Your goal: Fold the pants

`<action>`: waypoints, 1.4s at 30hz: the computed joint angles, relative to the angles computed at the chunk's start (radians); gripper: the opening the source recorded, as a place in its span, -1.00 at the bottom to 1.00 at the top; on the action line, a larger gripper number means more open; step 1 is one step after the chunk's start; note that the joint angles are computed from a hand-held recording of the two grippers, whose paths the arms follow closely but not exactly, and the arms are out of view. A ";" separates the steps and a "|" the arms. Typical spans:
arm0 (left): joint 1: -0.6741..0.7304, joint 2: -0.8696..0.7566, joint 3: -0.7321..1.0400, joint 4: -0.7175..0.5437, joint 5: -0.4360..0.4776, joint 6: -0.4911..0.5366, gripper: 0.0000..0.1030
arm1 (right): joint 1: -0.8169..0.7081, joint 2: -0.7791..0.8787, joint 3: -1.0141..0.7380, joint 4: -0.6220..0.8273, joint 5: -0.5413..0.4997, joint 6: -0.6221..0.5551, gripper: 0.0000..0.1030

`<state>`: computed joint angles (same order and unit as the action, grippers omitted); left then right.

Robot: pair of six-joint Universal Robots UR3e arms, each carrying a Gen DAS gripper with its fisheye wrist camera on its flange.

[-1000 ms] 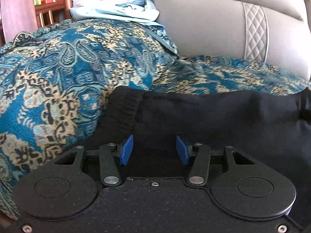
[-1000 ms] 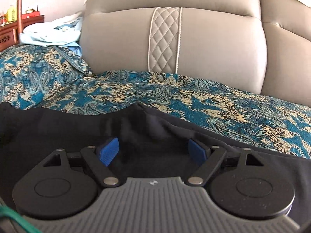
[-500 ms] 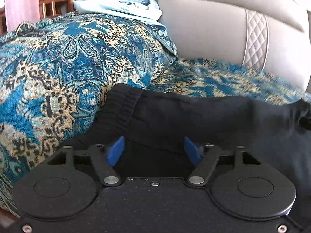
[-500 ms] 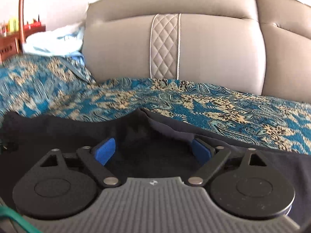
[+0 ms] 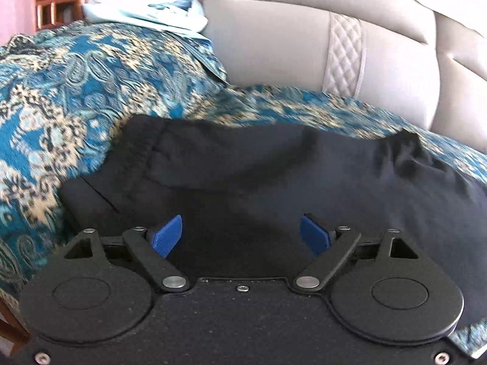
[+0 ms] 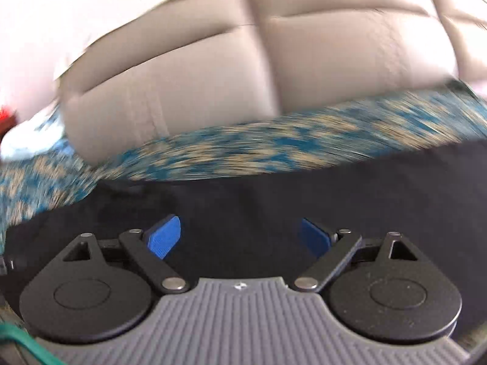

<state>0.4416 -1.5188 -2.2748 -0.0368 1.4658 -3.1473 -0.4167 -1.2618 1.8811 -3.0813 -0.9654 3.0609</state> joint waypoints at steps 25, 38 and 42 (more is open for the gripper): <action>-0.396 -0.148 0.328 -0.321 0.224 -0.162 0.76 | -0.726 0.094 -0.027 0.174 0.182 0.407 0.81; -0.387 -0.158 0.356 -0.372 0.236 -0.180 0.76 | -0.704 0.195 -0.119 0.125 0.212 0.517 0.47; -0.385 -0.166 0.360 -0.371 0.242 -0.180 0.76 | -0.704 0.192 -0.110 0.105 0.182 0.529 0.34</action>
<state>0.0563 -1.6846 -1.9150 -0.4079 1.7078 -3.3268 -1.1207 -1.0695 1.7716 -2.9758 -0.7831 3.5899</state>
